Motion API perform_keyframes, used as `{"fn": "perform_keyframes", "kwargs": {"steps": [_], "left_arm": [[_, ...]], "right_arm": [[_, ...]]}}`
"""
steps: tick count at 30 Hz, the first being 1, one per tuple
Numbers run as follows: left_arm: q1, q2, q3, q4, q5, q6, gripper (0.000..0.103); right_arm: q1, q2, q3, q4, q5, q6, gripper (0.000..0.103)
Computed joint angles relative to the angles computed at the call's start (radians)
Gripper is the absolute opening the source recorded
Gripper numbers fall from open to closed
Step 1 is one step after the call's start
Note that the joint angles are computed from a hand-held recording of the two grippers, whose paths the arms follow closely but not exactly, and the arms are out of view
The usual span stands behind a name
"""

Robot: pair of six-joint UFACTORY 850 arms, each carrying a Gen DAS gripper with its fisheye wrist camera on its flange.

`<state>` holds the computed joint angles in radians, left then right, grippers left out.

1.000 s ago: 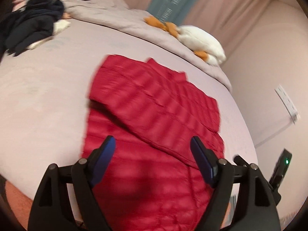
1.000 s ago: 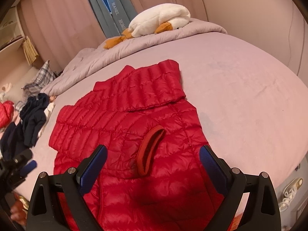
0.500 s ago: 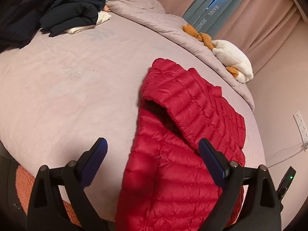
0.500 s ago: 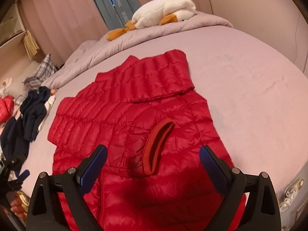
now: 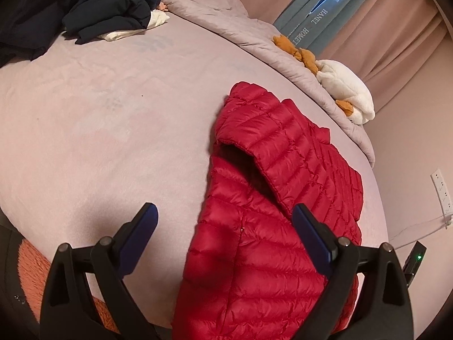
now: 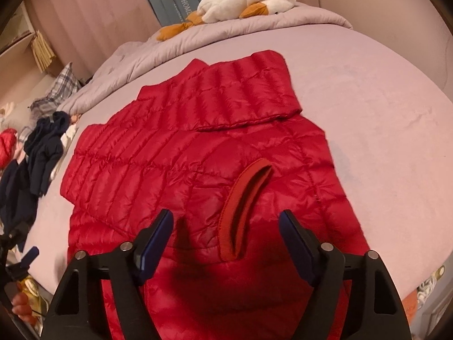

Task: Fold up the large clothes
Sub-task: 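Lower the right gripper onto the jacket hem and grasp it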

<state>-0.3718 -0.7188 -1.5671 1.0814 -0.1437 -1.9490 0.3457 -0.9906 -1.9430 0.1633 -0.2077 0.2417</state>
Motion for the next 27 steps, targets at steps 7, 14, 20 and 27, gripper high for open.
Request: {"fn": "perform_keyframes", "kwargs": {"steps": [7,14,20,27], "left_arm": [[0.007,0.009,0.026,0.077,0.01,-0.098,0.096],[0.021,0.013,0.046,0.064,0.048,-0.113,0.096],[0.024,0.018,0.058,0.092,0.062,-0.148,0.096],[0.031,0.02,0.058,0.072,0.086,-0.135,0.095]], "right_arm": [[0.013,-0.035,-0.056,-0.079,-0.045,0.065,0.063],[0.017,-0.045,-0.074,-0.113,-0.062,0.098,0.062],[0.015,-0.057,-0.09,-0.09,-0.072,0.075,0.055],[0.029,-0.024,-0.072,-0.314,-0.022,0.213,0.017]]}}
